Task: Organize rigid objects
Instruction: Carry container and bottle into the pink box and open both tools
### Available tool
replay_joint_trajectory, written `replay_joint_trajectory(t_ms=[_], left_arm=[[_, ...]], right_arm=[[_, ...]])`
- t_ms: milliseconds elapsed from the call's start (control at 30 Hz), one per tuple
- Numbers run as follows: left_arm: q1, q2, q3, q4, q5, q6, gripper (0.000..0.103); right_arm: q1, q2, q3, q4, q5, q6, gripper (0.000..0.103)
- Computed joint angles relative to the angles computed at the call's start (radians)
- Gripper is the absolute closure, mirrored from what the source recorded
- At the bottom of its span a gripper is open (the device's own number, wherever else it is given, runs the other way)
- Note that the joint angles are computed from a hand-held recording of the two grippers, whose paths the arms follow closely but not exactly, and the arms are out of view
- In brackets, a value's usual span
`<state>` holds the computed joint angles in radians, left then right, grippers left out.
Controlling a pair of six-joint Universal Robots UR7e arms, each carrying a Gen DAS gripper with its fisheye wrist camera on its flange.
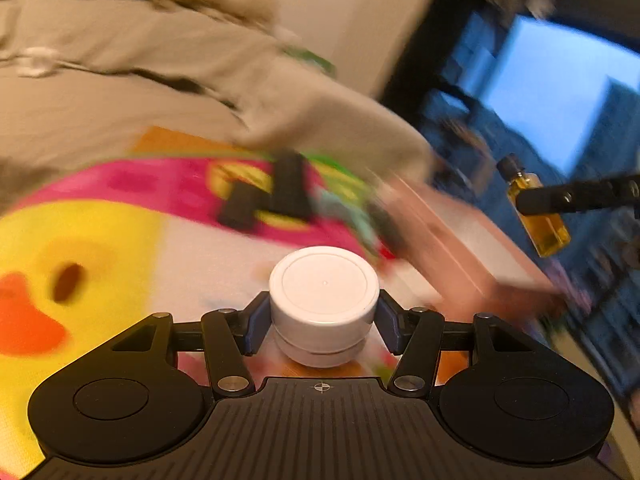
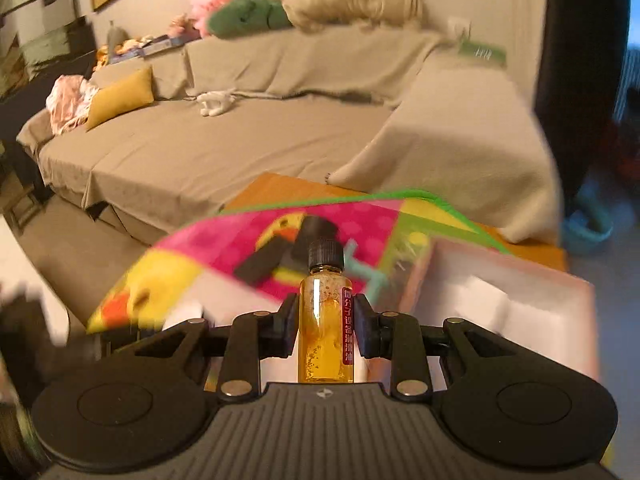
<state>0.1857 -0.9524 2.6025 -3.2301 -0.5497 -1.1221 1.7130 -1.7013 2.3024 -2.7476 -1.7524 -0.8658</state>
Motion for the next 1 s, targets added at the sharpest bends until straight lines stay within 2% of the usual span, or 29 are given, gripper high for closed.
replay_joint_trajectory(t_ms=[67,133,233,300,367,467,500,567,633,700,767,867,933,1000], left_arm=[[-0.006,-0.002,-0.028,-0.027,-0.111,0.096,0.043],[-0.003,-0.007,-0.081,0.003,-0.219,0.177,0.043],[0.011,0.014,-0.183,0.064,-0.281,0.283,0.043],[0.047,0.046,-0.260,0.054,-0.303,0.371,0.043],[0.090,0.086,-0.343,0.041,-0.303,0.457,0.043],[0.148,0.170,-0.483,0.064,-0.220,0.568,0.043],[0.167,0.193,-0.528,0.097,-0.186,0.569,0.043],[0.211,0.219,-0.618,0.258,-0.157,0.508,0.043],[0.234,0.224,-0.648,0.306,-0.170,0.467,0.043],[0.233,0.216,-0.613,0.200,-0.178,0.493,0.043],[0.221,0.206,-0.565,0.108,-0.154,0.507,0.043],[0.210,0.178,-0.496,0.029,-0.150,0.517,0.043],[0.229,0.182,-0.516,0.034,-0.173,0.477,0.043],[0.242,0.201,-0.556,0.016,-0.189,0.507,0.043]], right_arm=[[-0.068,-0.143,0.064,0.043,0.032,-0.067,0.075],[-0.159,-0.263,0.108,0.079,0.070,-0.127,0.075],[-0.303,-0.380,0.176,0.028,0.122,-0.216,0.075],[-0.389,-0.431,0.187,0.038,0.167,-0.222,0.075],[-0.471,-0.459,0.193,0.041,0.228,-0.217,0.075],[-0.550,-0.467,0.220,-0.048,0.297,-0.228,0.075],[-0.559,-0.461,0.223,-0.067,0.309,-0.225,0.075],[-0.613,-0.480,0.231,-0.052,0.363,-0.244,0.075],[-0.631,-0.482,0.232,-0.055,0.382,-0.255,0.075],[-0.651,-0.483,0.240,-0.078,0.394,-0.272,0.075],[-0.666,-0.473,0.241,-0.097,0.396,-0.274,0.075],[-0.651,-0.441,0.225,-0.109,0.348,-0.242,0.075],[-0.627,-0.401,0.211,-0.125,0.328,-0.229,0.075],[-0.585,-0.348,0.190,-0.141,0.305,-0.199,0.075]])
